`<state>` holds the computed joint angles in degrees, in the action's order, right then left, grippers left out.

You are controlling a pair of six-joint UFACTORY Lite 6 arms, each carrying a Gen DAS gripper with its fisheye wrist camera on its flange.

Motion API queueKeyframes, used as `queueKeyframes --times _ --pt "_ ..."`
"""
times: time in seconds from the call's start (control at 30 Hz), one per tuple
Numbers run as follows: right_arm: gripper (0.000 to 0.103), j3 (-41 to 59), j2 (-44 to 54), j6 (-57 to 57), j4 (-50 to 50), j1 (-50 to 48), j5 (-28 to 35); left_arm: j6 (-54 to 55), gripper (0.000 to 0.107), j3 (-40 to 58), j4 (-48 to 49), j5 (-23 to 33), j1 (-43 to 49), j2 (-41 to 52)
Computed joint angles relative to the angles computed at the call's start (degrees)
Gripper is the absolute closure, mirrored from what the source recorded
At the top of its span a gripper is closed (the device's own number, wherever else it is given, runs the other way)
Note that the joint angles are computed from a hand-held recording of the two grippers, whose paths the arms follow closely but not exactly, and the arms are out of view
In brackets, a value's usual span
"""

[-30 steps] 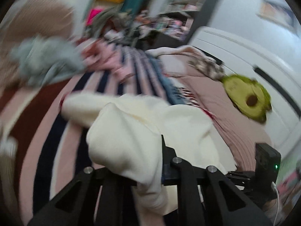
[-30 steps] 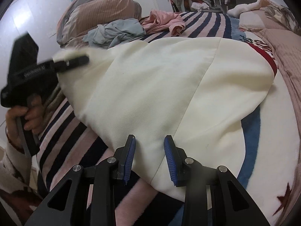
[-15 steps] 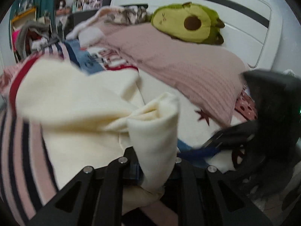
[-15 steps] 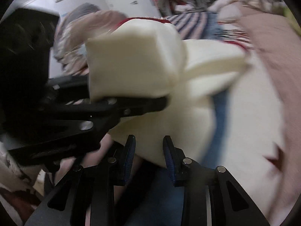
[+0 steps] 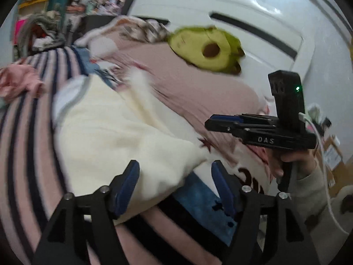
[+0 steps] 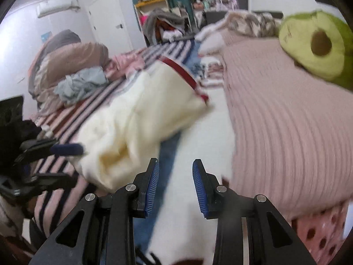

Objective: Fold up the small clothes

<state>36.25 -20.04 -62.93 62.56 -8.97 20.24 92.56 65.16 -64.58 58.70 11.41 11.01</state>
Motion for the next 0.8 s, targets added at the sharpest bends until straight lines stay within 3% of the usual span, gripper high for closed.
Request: queueKeyframes --times 0.13,0.37,0.43,0.6,0.73,0.8 --pt "0.075 7.43 4.99 -7.73 7.87 3.02 1.02 0.17 0.039 3.28 -1.65 -0.76 6.89 0.29" --pt "0.075 18.78 23.04 -16.96 18.98 13.10 3.04 -1.56 0.039 10.29 -1.50 -2.97 11.73 7.69" --pt "0.075 20.76 27.39 -15.81 18.57 14.61 2.88 -1.93 0.039 11.70 -1.45 -3.17 12.01 9.21" --pt "0.078 18.35 31.08 -9.12 12.00 14.83 -4.23 -2.41 0.038 13.40 -0.70 -3.56 11.87 11.71" --pt "0.061 15.21 29.48 -10.70 15.62 8.52 2.13 -5.39 0.032 17.47 0.54 -3.45 9.95 15.81" --pt "0.058 15.52 29.01 -9.87 15.79 6.49 5.24 -8.00 0.032 21.11 1.86 -2.91 8.54 18.82"
